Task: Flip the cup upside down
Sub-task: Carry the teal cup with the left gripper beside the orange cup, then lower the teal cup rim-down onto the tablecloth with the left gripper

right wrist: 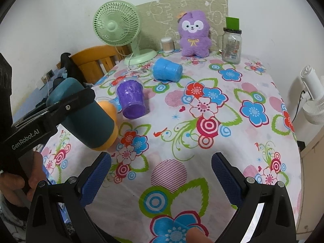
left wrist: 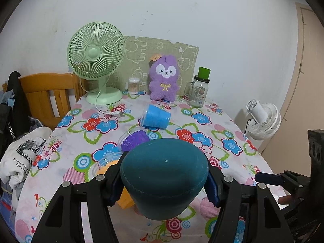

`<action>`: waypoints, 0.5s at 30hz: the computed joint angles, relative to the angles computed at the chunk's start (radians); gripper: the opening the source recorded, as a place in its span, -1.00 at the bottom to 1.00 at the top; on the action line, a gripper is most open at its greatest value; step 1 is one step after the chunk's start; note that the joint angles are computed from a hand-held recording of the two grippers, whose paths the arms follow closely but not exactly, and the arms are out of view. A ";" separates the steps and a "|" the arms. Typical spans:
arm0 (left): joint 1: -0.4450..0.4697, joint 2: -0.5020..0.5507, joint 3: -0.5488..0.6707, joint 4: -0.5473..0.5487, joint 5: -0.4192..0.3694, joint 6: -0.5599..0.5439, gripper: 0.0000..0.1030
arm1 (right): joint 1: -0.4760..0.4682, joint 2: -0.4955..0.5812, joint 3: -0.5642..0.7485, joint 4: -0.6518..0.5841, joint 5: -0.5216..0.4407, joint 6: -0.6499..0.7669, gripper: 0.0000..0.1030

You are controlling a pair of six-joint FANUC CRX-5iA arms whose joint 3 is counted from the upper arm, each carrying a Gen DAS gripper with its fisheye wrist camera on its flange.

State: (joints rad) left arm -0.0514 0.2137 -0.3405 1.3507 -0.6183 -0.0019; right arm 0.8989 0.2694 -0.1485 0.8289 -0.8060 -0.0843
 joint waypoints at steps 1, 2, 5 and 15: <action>-0.004 0.001 -0.002 0.008 0.004 -0.004 0.31 | 0.000 0.000 -0.001 -0.001 -0.002 -0.002 0.95; -0.011 0.003 -0.008 0.028 0.010 -0.015 0.31 | 0.000 0.000 -0.001 -0.002 -0.003 -0.003 0.95; -0.029 0.001 -0.031 0.092 0.029 -0.065 0.31 | 0.000 0.000 -0.003 -0.008 -0.007 -0.002 0.95; -0.050 -0.005 -0.052 0.100 0.077 -0.093 0.59 | -0.002 0.003 -0.002 -0.021 -0.005 0.002 0.95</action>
